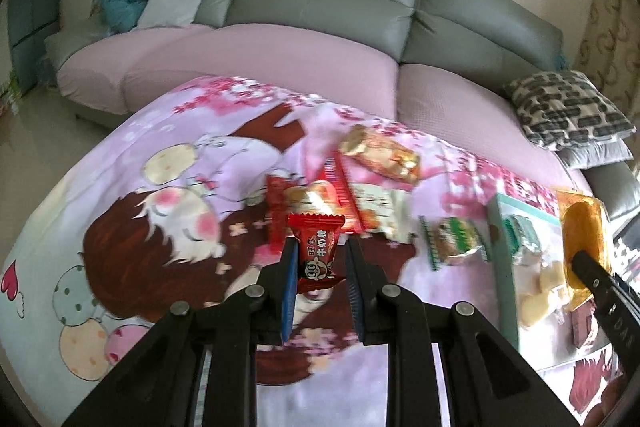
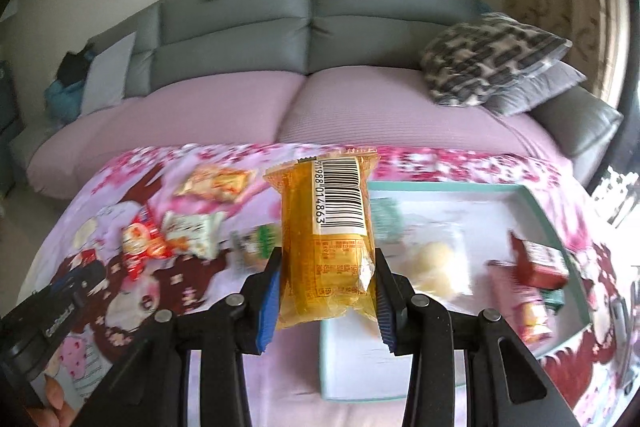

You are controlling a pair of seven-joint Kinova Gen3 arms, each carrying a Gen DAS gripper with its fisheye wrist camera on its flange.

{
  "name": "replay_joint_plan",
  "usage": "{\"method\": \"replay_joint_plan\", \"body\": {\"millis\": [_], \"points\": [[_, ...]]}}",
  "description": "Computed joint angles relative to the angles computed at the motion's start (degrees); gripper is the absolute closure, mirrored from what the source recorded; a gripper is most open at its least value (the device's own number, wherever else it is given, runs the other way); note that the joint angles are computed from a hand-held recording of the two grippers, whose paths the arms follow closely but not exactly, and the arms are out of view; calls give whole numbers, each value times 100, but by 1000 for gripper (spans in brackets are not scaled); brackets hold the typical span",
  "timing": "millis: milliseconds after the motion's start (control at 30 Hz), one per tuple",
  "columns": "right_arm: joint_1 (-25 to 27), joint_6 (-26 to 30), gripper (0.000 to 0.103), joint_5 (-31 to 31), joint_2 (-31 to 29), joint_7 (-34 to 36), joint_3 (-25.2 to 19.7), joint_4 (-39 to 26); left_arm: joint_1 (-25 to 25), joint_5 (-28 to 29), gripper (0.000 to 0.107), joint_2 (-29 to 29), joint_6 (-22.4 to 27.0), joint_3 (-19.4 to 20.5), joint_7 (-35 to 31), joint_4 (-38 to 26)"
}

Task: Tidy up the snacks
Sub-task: 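Carry the candy pack and bread pack over the tray with both grippers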

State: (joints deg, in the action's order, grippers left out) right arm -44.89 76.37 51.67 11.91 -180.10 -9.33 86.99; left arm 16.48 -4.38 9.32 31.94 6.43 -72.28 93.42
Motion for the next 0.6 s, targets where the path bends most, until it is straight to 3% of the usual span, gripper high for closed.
{"method": "replay_joint_plan", "body": {"millis": [233,600], "points": [[199,330,60,18,-500,-524,-98,509,394,-300,84,23,-18,126,109,-102],[801,463,60,-144,-1078,-1035,-424,1130,849,-261,84,233,5,373,-370,-353]]}}
